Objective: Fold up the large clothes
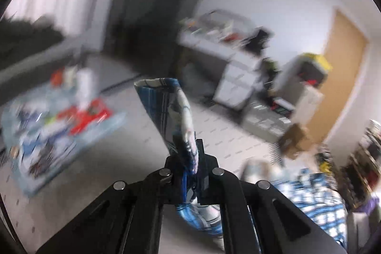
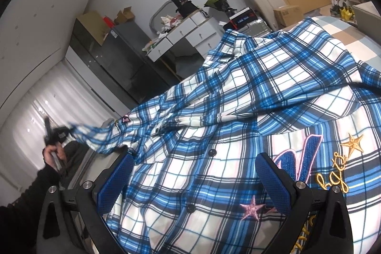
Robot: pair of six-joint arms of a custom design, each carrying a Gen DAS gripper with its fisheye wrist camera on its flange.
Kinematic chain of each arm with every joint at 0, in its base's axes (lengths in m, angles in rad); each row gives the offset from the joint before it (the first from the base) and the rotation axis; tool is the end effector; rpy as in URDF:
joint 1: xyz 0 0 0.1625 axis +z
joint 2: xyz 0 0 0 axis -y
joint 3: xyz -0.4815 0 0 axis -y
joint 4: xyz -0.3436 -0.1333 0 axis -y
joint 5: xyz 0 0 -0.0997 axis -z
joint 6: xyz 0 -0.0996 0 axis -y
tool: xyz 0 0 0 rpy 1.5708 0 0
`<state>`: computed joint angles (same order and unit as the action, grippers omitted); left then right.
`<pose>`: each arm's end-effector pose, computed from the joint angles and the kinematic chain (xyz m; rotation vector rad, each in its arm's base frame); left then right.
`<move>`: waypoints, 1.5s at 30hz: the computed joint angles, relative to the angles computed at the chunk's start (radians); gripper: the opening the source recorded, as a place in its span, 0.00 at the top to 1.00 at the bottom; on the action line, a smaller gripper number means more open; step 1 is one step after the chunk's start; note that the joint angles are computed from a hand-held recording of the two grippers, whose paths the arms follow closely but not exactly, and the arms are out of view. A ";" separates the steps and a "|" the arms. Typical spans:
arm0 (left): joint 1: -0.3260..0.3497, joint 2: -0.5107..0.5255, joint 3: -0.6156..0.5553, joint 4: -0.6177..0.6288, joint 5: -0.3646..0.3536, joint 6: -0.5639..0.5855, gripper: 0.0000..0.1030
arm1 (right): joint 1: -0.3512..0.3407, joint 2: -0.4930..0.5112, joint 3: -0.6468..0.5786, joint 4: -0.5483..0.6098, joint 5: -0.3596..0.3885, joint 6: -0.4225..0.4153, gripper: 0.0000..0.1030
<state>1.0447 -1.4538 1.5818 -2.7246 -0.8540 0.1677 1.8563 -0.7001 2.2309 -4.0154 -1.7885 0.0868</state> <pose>-0.0857 -0.5433 0.6432 0.3197 2.2855 -1.4021 0.2537 -0.4673 0.1490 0.1270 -2.7779 1.3977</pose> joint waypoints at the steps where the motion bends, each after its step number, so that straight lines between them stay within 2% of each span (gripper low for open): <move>1: -0.048 0.000 0.003 0.003 -0.032 0.026 0.99 | -0.001 0.000 0.002 -0.007 0.004 0.002 0.00; 3: -0.117 0.017 0.010 -0.006 -0.040 0.059 0.99 | -0.003 -0.001 0.008 -0.020 0.013 0.005 0.00; 5: -0.181 0.049 -0.002 0.062 -0.131 0.056 0.99 | -0.005 -0.001 0.014 -0.031 0.017 0.008 0.00; 7: -0.204 0.096 -0.036 0.152 -0.286 0.016 0.99 | -0.008 -0.001 0.018 -0.041 0.025 0.010 0.00; 8: -0.220 0.128 -0.043 0.162 -0.320 0.019 0.99 | -0.006 -0.001 0.019 -0.046 0.021 0.010 0.00; 10: -0.253 0.192 -0.049 0.167 -0.343 0.034 0.99 | -0.005 0.001 0.023 -0.066 0.021 0.009 0.00; 11: -0.266 0.240 -0.059 0.181 -0.391 0.021 0.99 | -0.006 0.001 0.028 -0.073 0.025 0.010 0.00; 13: -0.285 0.322 -0.074 0.190 -0.430 0.001 0.99 | -0.007 0.001 0.033 -0.092 0.024 0.014 0.00; 17: -0.293 0.483 -0.123 0.233 -0.515 -0.062 0.99 | -0.014 0.001 0.048 -0.143 0.019 0.040 0.00; 21: -0.284 0.597 -0.130 0.194 -0.576 -0.082 0.99 | -0.040 0.001 0.087 -0.246 0.020 0.109 0.00; 22: -0.265 0.639 -0.147 0.205 -0.626 -0.106 0.99 | -0.044 0.002 0.095 -0.270 0.004 0.132 0.00; 25: -0.213 0.696 -0.182 0.309 -0.730 -0.163 1.00 | -0.065 0.002 0.117 -0.314 -0.011 0.199 0.00; 26: -0.197 0.729 -0.212 0.383 -0.756 -0.177 1.00 | -0.067 -0.003 0.118 -0.309 -0.016 0.220 0.00; 28: -0.196 0.751 -0.226 0.466 -0.768 -0.229 0.99 | -0.083 -0.008 0.125 -0.299 -0.010 0.262 0.00; 29: -0.184 0.763 -0.247 0.534 -0.794 -0.224 0.93 | -0.081 -0.009 0.125 -0.300 -0.014 0.257 0.00; 31: -0.180 0.753 -0.249 0.585 -0.817 -0.195 0.77 | -0.075 -0.012 0.117 -0.279 -0.021 0.250 0.00; 32: -0.177 0.731 -0.227 0.586 -0.837 -0.178 0.59 | -0.074 -0.015 0.113 -0.264 -0.022 0.247 0.00; 33: -0.170 0.708 -0.213 0.584 -0.850 -0.158 0.46 | -0.070 -0.016 0.110 -0.257 -0.028 0.238 0.00; 35: -0.153 0.642 -0.172 0.559 -0.849 -0.118 0.41 | -0.061 -0.017 0.110 -0.258 -0.034 0.216 0.00; 37: -0.148 0.580 -0.123 0.523 -0.787 -0.099 0.39 | -0.051 -0.019 0.106 -0.248 -0.040 0.202 0.00; 40: -0.111 0.504 -0.057 0.441 -0.599 -0.080 0.38 | -0.045 -0.017 0.101 -0.238 -0.047 0.197 0.00; 41: -0.099 0.491 -0.048 0.424 -0.513 -0.095 0.37 | -0.042 -0.017 0.097 -0.233 -0.054 0.195 0.00; 43: -0.059 0.494 -0.061 0.458 -0.409 -0.146 0.38 | -0.039 -0.015 0.090 -0.218 -0.064 0.192 0.00; 45: -0.027 0.496 -0.061 0.485 -0.350 -0.191 0.38 | -0.036 -0.017 0.088 -0.203 -0.074 0.184 0.00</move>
